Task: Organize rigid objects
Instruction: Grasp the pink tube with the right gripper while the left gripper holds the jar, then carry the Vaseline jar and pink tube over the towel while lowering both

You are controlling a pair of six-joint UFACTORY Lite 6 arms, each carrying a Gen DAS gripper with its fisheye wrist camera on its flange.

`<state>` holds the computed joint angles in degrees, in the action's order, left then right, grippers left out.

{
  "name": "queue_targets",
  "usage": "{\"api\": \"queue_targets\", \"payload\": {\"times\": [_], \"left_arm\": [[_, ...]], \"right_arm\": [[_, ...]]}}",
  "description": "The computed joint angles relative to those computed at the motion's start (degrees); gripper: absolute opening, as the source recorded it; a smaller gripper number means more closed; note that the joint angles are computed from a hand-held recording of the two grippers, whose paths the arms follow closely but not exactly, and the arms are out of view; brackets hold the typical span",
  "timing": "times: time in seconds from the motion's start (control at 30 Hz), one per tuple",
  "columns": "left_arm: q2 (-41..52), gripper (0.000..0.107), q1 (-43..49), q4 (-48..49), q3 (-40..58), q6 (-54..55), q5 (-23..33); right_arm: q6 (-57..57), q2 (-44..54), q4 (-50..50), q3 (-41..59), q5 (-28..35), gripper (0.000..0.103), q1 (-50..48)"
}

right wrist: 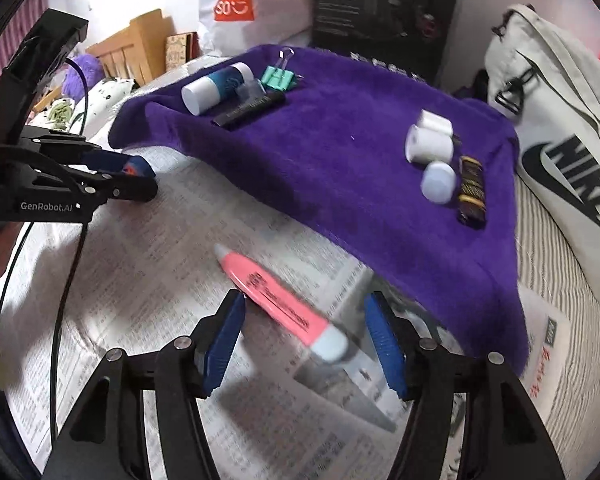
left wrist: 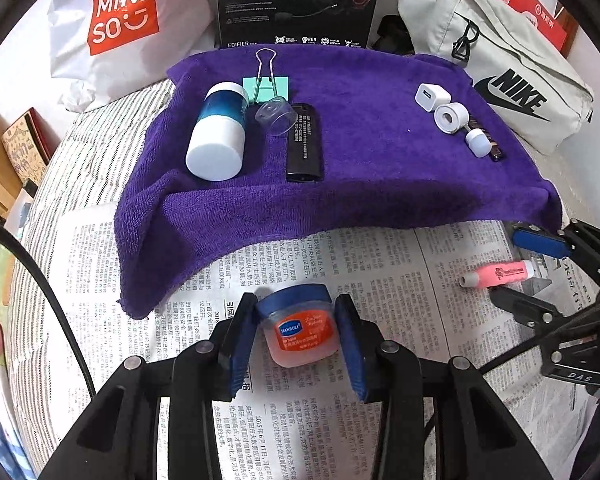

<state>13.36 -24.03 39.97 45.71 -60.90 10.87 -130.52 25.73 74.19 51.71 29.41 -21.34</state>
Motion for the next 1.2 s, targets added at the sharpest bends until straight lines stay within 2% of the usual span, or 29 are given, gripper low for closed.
{"api": "queue_targets", "payload": {"times": [0.07,0.13,0.23,0.3,0.37,0.57,0.67,0.73,0.83,0.93,1.1,1.2], "left_arm": [[-0.06,0.038,0.4,-0.22,-0.18,0.46,-0.48],[0.03,0.038,0.44,0.87,-0.17,-0.22,-0.54],[0.51,0.038,0.33,3.0,0.18,-2.12,-0.47],[0.51,0.038,0.3,4.11,0.08,-3.16,-0.54],[0.36,0.038,0.45,5.0,-0.22,-4.11,-1.02],[-0.77,0.038,0.56,6.27,-1.74,-5.61,-2.2],[-1.32,0.038,0.23,5.15,-2.22,-3.99,-2.06],[-1.3,0.038,-0.66,8.46,-2.26,-6.93,-1.25],[-0.69,0.038,-2.16,15.05,-1.96,-14.24,0.07],[-0.56,0.038,-2.65,20.81,-2.27,-20.16,0.13],[-1.15,0.037,-2.21,27.24,-3.48,-25.31,-0.96],[-1.68,0.037,-2.6,24.05,-3.76,-21.16,-1.05]], "right_arm": [[-4.07,-0.54,4.22,-1.38,-0.57,0.056,0.57],[-3.36,-0.86,4.9,-1.62,-0.44,0.025,0.56],[3.61,-1.16,2.58,-0.86,-2.26,0.018,-0.33],[12.48,-1.11,-3.12,0.22,-1.7,0.018,-2.0],[15.76,-2.26,-6.56,-0.76,-1.35,0.018,-3.16],[9.48,-6.17,-0.69,-6.11,-5.84,0.02,-1.94],[13.3,-7.29,-4.07,-6.67,-6.96,0.019,-1.91],[16.24,-7.8,-7.08,-6.76,-7.54,0.019,-1.55],[9.94,-9.05,-1.43,-9.09,-8.43,0.019,-2.07],[12.43,-8.55,-1.93,-8.55,-7.76,0.019,-2.53],[8.19,-9.69,2.42,-10.11,-9.08,0.018,-2.18],[11.61,-10.55,-0.27,-10.5,-10.21,0.016,-1.39]]}}
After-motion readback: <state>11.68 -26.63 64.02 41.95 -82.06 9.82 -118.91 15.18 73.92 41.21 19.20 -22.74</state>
